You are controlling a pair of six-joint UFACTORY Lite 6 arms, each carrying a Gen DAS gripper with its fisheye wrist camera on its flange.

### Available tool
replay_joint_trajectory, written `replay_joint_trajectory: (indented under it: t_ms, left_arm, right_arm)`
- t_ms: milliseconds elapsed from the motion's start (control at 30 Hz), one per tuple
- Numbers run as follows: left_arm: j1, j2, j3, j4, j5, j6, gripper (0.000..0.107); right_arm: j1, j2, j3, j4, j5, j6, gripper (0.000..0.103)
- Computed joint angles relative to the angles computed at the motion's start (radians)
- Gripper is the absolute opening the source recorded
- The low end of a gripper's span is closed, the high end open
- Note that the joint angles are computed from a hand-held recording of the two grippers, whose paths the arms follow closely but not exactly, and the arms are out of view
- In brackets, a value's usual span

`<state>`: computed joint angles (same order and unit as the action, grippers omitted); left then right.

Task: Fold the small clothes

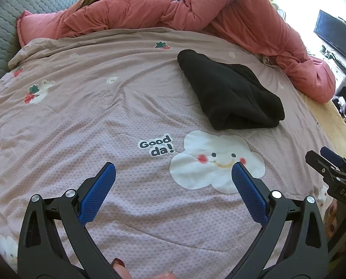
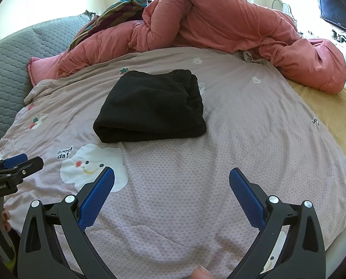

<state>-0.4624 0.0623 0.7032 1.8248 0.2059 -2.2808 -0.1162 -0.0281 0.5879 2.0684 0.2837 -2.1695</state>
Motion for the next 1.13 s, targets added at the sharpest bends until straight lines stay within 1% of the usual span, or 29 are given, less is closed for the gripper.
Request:
replay_joint_trajectory:
  t_ms: [100, 167, 267, 333, 367, 467, 500, 633, 700, 767, 800, 833, 867, 900, 933, 967, 1000, 1033, 1100, 1133]
  left_arm:
    - [0.01, 0.003, 0.001, 0.049, -0.016, -0.044, 0.094]
    - [0.01, 0.005, 0.002, 0.052, -0.019, -0.046, 0.094]
    - [0.019, 0.001, -0.003, 0.117, -0.033, -0.112, 0.094]
    - [0.026, 0.001, -0.008, 0.189, -0.04, -0.184, 0.094]
    - [0.028, 0.004, -0.004, 0.172, -0.043, -0.165, 0.094]
    - [0.013, 0.021, 0.015, -0.032, -0.016, 0.044, 0.094]
    - [0.012, 0.026, 0.02, -0.057, -0.016, 0.07, 0.094]
    - [0.026, 0.036, 0.02, -0.051, -0.039, 0.066, 0.094]
    - [0.039, 0.039, 0.017, -0.029, -0.047, 0.043, 0.094]
    - [0.073, 0.036, 0.006, 0.117, -0.078, -0.098, 0.094]
    - [0.103, 0.033, 0.003, 0.159, -0.098, -0.137, 0.094]
    - [0.141, 0.029, 0.003, 0.168, -0.117, -0.135, 0.094]
    - [0.162, 0.03, 0.006, 0.135, -0.122, -0.092, 0.094]
    - [0.208, 0.031, 0.009, 0.07, -0.121, -0.007, 0.094]
    - [0.252, 0.03, 0.016, -0.011, -0.134, 0.097, 0.094]
    - [0.31, 0.028, 0.022, -0.052, -0.157, 0.162, 0.094]
    - [0.39, 0.033, 0.034, -0.078, -0.172, 0.224, 0.094]
    - [0.45, 0.041, 0.047, -0.146, -0.175, 0.324, 0.094]
    - [0.59, 0.089, 0.105, -0.282, -0.156, 0.533, 0.094]
    - [0.649, 0.115, 0.137, -0.358, -0.142, 0.638, 0.094]
  right_arm:
    - [-0.008, 0.006, 0.002, -0.012, 0.004, 0.007, 0.098]
    - [-0.012, 0.011, 0.005, -0.013, 0.005, 0.005, 0.098]
    - [-0.021, 0.019, 0.006, -0.02, 0.012, 0.008, 0.098]
    - [-0.022, 0.026, 0.01, -0.015, 0.01, 0.002, 0.098]
    - [-0.022, 0.03, 0.011, -0.011, 0.008, -0.003, 0.098]
    - [-0.031, 0.04, 0.013, -0.005, 0.006, -0.009, 0.098]
    - [-0.034, 0.043, 0.014, 0.004, 0.001, -0.016, 0.098]
    - [-0.065, 0.026, -0.008, 0.084, -0.022, -0.085, 0.098]
    - [-0.12, 0.003, -0.025, 0.098, -0.038, -0.101, 0.098]
    - [-0.215, -0.024, -0.041, 0.114, -0.037, -0.125, 0.098]
    - [-0.262, -0.034, -0.048, 0.115, -0.038, -0.131, 0.098]
    - [-0.333, -0.045, -0.054, 0.098, -0.037, -0.125, 0.098]
    - [-0.409, -0.044, -0.045, 0.04, -0.033, -0.083, 0.098]
    - [-0.513, -0.034, -0.034, 0.017, -0.019, -0.084, 0.098]
    - [-0.618, -0.013, -0.014, 0.036, -0.007, -0.123, 0.098]
    - [-0.723, 0.027, 0.018, 0.094, 0.003, -0.204, 0.098]
    - [-0.79, 0.069, 0.049, 0.179, 0.009, -0.302, 0.098]
    - [-0.869, 0.128, 0.097, 0.271, 0.013, -0.407, 0.098]
    - [-1.005, 0.288, 0.242, 0.422, -0.008, -0.568, 0.098]
    - [-1.062, 0.388, 0.342, 0.468, -0.034, -0.61, 0.098]
